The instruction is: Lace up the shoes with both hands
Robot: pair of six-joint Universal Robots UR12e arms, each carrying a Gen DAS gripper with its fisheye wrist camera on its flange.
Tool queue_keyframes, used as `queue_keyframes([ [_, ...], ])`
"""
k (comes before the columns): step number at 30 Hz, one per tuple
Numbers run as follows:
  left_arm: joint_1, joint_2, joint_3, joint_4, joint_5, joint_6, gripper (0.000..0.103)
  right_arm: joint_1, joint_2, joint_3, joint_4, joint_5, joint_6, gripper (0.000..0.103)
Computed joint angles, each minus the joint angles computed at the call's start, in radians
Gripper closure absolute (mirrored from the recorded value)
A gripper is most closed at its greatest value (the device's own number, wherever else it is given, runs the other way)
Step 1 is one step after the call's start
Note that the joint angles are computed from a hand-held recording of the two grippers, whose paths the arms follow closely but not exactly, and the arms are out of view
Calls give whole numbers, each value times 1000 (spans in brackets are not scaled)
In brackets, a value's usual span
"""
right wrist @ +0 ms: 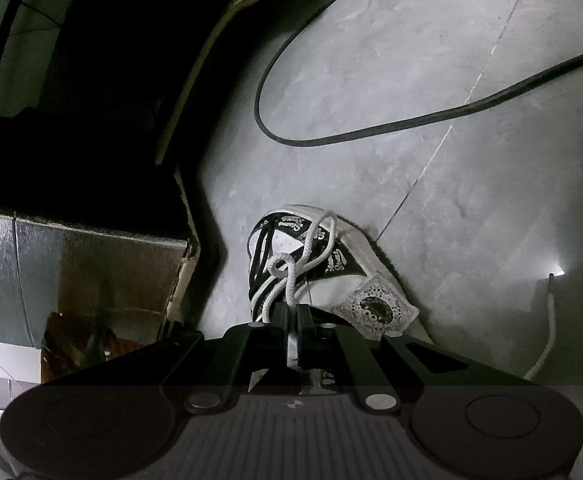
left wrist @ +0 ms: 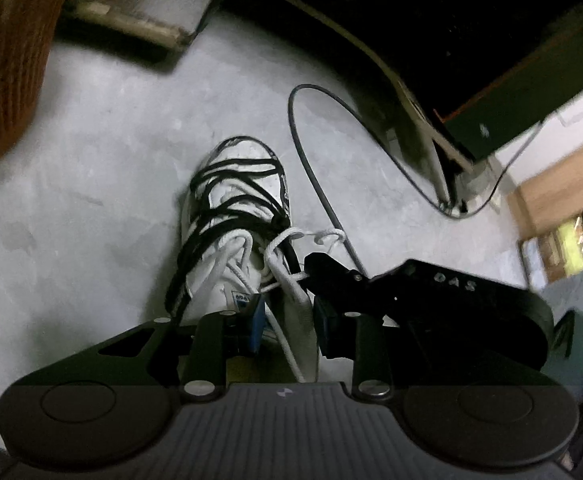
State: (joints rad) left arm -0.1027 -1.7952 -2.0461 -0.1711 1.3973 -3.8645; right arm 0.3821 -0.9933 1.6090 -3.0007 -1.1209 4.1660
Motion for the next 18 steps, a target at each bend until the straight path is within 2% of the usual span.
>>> queue_keyframes([
  [6, -46, 9, 38, -75, 134, 235, 74, 0, -4, 2, 6, 0, -1, 98],
  [11, -79, 11, 64, -156, 272, 370, 75, -2, -5, 3, 5, 1, 5, 96],
  [15, -109, -4, 87, -173, 340, 556, 75, -5, -6, 6, -2, 8, 36, 95],
  [18, -122, -11, 92, -168, 351, 634, 75, -5, -6, 6, 0, 9, 31, 95],
])
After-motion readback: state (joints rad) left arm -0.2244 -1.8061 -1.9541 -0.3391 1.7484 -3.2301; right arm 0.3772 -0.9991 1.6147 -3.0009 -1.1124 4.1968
